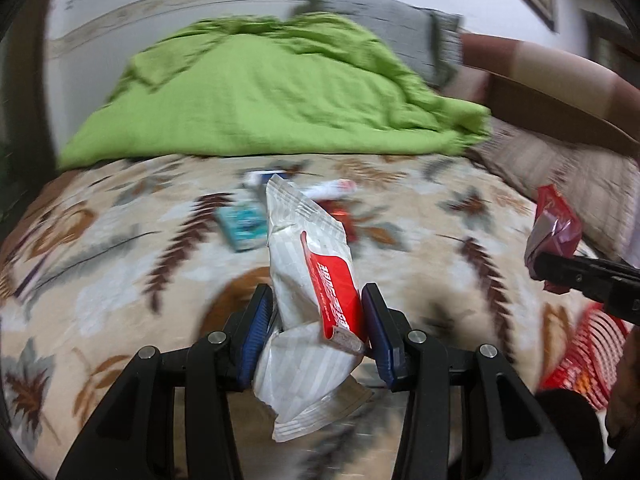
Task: Collect trash
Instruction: 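Carry the tissue packet and red wrapper over the red wastebasket and open both grippers, then grasp the dark red candy with gold print with the right gripper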
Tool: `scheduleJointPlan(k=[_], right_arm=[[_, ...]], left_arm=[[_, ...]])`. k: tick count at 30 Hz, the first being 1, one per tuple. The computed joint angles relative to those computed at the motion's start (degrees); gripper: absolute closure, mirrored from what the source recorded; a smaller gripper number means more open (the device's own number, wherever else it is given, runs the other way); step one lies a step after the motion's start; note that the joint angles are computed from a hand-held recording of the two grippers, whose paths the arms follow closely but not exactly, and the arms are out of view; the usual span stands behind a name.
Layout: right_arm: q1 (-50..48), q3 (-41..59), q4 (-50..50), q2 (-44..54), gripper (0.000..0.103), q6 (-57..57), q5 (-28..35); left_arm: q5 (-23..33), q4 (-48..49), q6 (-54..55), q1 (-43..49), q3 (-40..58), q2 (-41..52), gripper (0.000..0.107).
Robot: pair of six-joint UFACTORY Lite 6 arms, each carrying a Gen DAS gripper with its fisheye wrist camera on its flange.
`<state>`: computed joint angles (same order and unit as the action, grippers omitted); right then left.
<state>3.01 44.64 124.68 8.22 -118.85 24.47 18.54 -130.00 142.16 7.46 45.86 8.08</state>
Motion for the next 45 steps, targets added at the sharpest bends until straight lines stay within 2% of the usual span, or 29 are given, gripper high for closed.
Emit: scheduleJointPlan(k=[6, 9, 12, 16, 18, 22, 23, 25, 29, 33, 38, 45], right_arm=[[-20.4, -14.8, -17.8, -11.7, 0.067, 9.7, 6.2], [-33.6, -18.6, -27.9, -15.4, 0.067, 14.4, 9.5], [-47.3, -20.2, -35.8, -16.6, 0.067, 15.7, 13.4], [-61.7, -17.4, -43.8, -12.9, 0.067, 16.9, 18.7], [-65.5, -16.9, -45.2, -11.8, 0.066, 16.4, 19.6], [-70.8, -14.4, -48.6, -6.0, 0.062, 15.9, 22.5], [-70.7, -14.4, -48.3, -5.7, 0.060, 15.8, 21.7], [-70.7, -14.6, -48.1, -5.7, 0.046, 15.9, 19.5], [-72.0, -14.0, -47.7, -5.2, 0.045, 15.5, 20.3], [-68.3, -14.0, -46.0, -7.1, 0.045, 16.0, 20.4], [-56.4, -14.5, -42.2, -9.9, 0.045, 17.4, 20.3], [-33.8, -10.6, -33.3, -8.8, 0.045, 20.9, 14.4]], left_arm=[[1.0, 29.8, -29.3, -8.4, 2.2, -1.8, 0.063], [0.8, 39.6, -40.8, -16.0, 5.0, -1.4, 0.063], [0.8, 46.2, -49.7, -24.4, 8.8, 0.3, 0.063], [1.9, 54.3, -61.0, -34.7, 14.9, 4.4, 0.063], [3.6, 58.7, -67.8, -39.0, 19.5, 8.1, 0.063], [5.9, 62.6, -74.8, -45.4, 27.2, 15.9, 0.060], [5.8, 64.2, -76.9, -46.5, 28.3, 17.0, 0.057], [5.4, 66.0, -79.8, -48.1, 29.3, 18.3, 0.045], [5.7, 65.2, -78.9, -46.7, 27.5, 16.8, 0.043], [5.4, 65.2, -79.8, -43.2, 26.8, 15.8, 0.043], [4.3, 65.8, -79.3, -36.0, 22.4, 11.0, 0.043], [5.9, 68.7, -80.7, -20.9, 20.6, 8.1, 0.043]])
